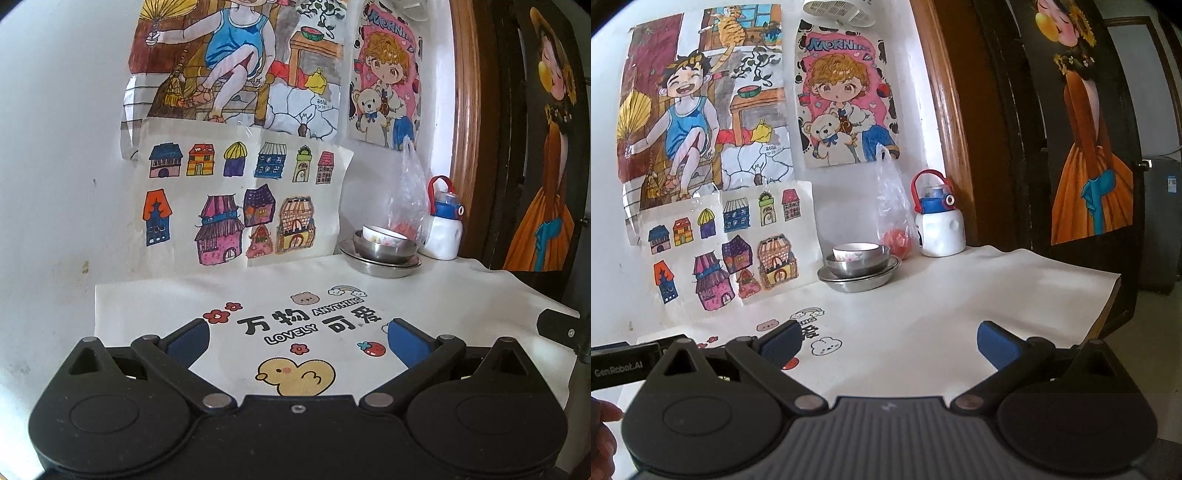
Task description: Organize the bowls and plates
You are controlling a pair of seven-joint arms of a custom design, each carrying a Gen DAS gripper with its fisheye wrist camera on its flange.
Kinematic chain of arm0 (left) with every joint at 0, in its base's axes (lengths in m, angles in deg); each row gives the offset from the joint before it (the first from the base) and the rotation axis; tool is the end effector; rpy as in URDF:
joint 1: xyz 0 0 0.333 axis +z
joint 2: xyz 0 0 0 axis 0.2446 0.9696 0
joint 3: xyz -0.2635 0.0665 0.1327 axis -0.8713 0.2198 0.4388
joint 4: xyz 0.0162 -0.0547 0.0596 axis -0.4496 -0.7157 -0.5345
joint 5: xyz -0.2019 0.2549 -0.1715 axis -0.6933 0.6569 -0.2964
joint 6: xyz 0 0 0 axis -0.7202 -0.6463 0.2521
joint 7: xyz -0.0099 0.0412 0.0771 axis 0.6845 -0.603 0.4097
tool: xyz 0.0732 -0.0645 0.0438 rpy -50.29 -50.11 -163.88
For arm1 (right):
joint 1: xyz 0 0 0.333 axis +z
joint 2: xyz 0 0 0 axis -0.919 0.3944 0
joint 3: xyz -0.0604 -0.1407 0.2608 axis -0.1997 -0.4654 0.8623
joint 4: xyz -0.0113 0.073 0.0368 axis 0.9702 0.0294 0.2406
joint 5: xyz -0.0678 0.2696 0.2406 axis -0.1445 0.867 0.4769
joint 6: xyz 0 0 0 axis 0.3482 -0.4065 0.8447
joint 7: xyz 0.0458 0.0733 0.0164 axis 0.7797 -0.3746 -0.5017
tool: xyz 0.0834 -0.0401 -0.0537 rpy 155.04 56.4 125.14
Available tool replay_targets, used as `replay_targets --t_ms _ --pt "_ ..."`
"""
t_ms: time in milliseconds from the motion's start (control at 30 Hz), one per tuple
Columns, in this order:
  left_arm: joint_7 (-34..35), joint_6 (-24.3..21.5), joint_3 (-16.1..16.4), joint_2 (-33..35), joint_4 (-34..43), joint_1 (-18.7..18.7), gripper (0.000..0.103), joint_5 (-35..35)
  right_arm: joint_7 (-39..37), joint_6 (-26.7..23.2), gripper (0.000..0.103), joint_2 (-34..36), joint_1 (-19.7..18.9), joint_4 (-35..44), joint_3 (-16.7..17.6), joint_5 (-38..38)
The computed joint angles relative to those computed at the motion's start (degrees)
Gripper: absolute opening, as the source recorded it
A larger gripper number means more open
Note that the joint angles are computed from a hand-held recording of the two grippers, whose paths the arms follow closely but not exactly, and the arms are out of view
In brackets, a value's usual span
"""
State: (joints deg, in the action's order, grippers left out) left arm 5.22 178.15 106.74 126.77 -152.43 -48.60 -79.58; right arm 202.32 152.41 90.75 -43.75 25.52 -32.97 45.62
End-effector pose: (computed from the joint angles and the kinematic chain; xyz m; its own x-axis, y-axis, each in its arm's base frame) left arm 0.6706 -0.1109 0.3799 0.4314 -0.9012 0.0420 -0.2597 -0.1686 -0.9508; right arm 0.7127 0.2982 0.3456 0.3618 -0.9146 -0.1805 -0.2847 0.0759 -0.9556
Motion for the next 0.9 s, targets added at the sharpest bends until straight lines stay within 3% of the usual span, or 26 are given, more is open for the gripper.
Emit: replay_targets --t_ms 900 --pt "-0.77 -0.66 -0.12 -0.17 0.35 0.38 0.102 1.49 0.10 -1.24 0.103 0.56 -0.41 1.31 0.59 -1.10"
